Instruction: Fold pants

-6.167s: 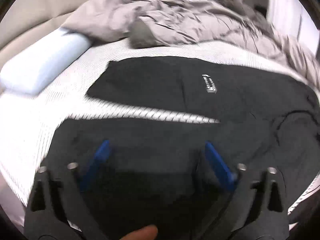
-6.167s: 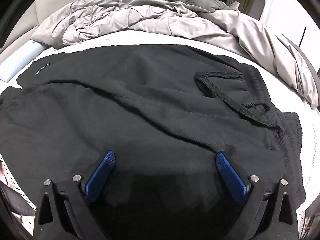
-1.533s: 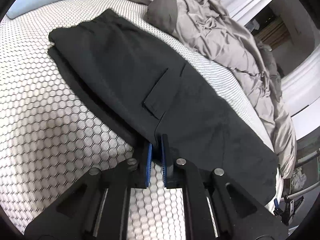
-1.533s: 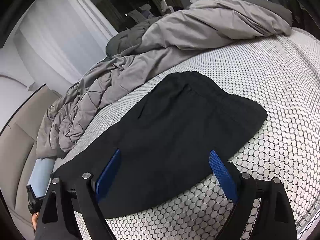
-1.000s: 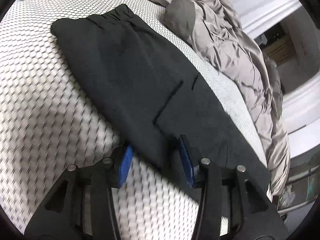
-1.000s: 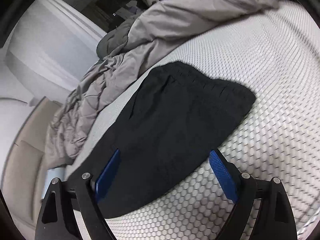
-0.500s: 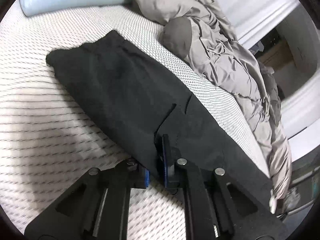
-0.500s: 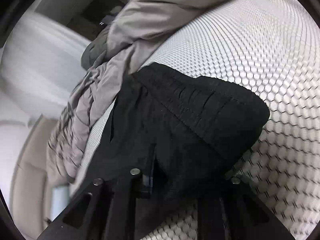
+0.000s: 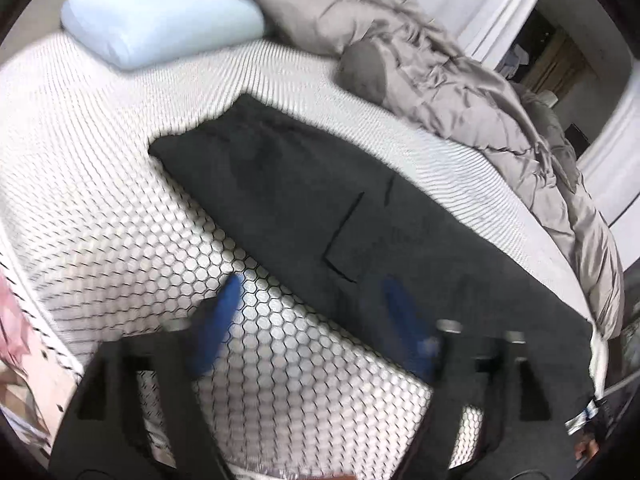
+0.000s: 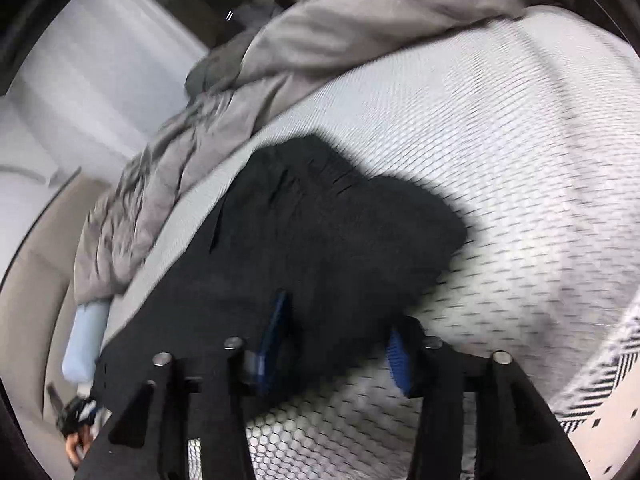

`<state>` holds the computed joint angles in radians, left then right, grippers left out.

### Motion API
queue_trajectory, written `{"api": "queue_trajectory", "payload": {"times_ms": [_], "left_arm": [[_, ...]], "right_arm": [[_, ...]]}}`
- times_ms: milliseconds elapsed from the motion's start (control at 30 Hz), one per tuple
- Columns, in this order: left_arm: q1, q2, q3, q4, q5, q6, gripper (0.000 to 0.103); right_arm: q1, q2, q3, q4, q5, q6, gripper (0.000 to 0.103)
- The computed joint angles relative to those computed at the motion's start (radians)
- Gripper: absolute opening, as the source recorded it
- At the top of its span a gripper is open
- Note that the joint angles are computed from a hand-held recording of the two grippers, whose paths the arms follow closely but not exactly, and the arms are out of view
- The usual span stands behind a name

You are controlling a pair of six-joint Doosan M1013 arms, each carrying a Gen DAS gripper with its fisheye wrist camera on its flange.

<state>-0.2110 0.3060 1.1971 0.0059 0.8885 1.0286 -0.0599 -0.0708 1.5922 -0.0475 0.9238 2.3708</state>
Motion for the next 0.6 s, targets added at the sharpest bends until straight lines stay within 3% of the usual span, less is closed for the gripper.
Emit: {"api": "queue_trajectory", "payload": {"times_ms": [67,133,233,267,400,500,600], "left_arm": [[-0.024,-0.027,0.02,0.024,-0.049,0.036,0.087],[-0.04,-0.036,0.023,-0.011,-0.083,0.1,0.098],[-0.083,-0.038,0.03,-0.05,-0.154,0.193,0.102],[-0.099,-0.031,0.022,-0.053,-0.161,0.214,0.102],[-0.171,0.025,-0.038,-0.1,-0.122,0.395,0.102],[-0.216,0.093,-0.122,-0.176,-0.015,0.536,0.102],[-0.258,0.141,-0.17,-0.187,0.069,0.622,0.102]], "right_arm": [[0.037,-0.015,-0.007,-0.198,0.052,0.156,0.052],[0.073,-0.017,-0.023,-0.322,0.069,0.191,0.053],[0.134,0.012,-0.072,-0.421,0.117,0.128,0.08],[0.146,0.024,-0.085,-0.41,0.115,0.083,0.086],[0.172,0.102,-0.168,-0.207,0.131,-0.226,0.087],[0.181,0.162,-0.215,-0.028,0.125,-0.405,0.089],[0.209,0.231,-0.274,0.0,0.176,-0.493,0.089]]}}
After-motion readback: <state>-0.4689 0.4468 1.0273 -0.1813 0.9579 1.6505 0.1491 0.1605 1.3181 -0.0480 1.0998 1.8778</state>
